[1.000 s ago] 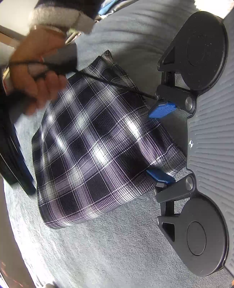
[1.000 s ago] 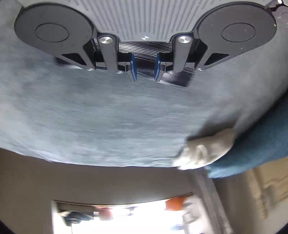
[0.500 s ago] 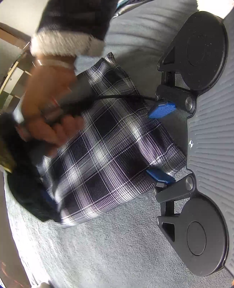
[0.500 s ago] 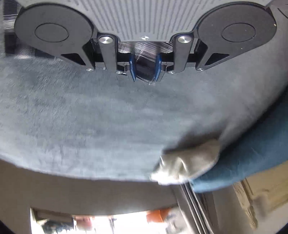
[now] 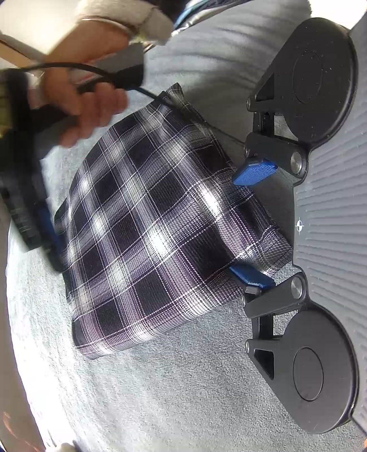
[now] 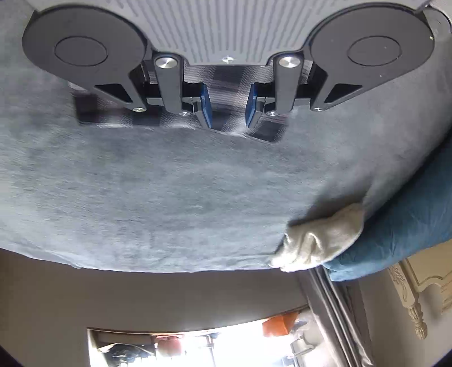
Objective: Fold clothes
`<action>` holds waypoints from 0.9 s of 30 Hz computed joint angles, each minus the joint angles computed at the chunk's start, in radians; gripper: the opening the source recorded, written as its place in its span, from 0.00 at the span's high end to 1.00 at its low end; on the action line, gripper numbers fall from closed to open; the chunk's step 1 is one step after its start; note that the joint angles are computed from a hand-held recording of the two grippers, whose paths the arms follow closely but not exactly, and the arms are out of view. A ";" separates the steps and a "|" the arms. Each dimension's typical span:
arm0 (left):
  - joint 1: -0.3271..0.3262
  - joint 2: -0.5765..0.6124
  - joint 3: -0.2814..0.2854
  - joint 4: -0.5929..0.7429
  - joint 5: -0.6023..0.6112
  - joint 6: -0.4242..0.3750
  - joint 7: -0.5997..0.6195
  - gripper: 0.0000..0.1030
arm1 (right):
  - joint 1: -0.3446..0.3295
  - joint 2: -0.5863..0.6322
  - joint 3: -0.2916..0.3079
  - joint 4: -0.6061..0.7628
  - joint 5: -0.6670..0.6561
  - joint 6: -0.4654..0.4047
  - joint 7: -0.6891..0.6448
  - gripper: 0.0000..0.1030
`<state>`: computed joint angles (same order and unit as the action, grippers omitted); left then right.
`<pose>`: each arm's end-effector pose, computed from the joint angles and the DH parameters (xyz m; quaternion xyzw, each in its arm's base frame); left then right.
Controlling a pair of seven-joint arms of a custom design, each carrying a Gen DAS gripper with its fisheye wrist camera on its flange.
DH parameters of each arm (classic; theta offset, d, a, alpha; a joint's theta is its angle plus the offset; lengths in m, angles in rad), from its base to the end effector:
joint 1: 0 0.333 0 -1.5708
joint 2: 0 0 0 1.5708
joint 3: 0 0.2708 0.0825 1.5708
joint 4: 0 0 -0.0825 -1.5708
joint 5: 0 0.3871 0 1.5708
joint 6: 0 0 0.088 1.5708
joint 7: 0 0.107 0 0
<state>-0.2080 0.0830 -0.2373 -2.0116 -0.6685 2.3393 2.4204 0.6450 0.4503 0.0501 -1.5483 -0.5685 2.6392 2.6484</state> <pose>0.5326 -0.2631 0.3958 0.3254 -0.8986 0.2895 0.0538 0.5410 0.4621 0.4191 -0.6649 0.6534 -0.1648 0.3223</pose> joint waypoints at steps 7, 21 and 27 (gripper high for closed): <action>0.006 -0.019 0.006 -0.024 -0.007 -0.006 -0.002 0.39 | 0.015 0.030 -0.005 0.025 0.015 -0.105 0.000 0.73; -0.001 -0.067 0.013 -0.072 -0.014 -0.009 -0.011 0.39 | -0.034 -0.125 0.008 -0.187 -0.158 -0.136 0.231 0.72; 0.012 -0.026 0.021 -0.013 0.003 -0.039 -0.028 0.39 | -0.047 -0.244 0.034 -0.276 -0.176 -0.112 0.290 0.72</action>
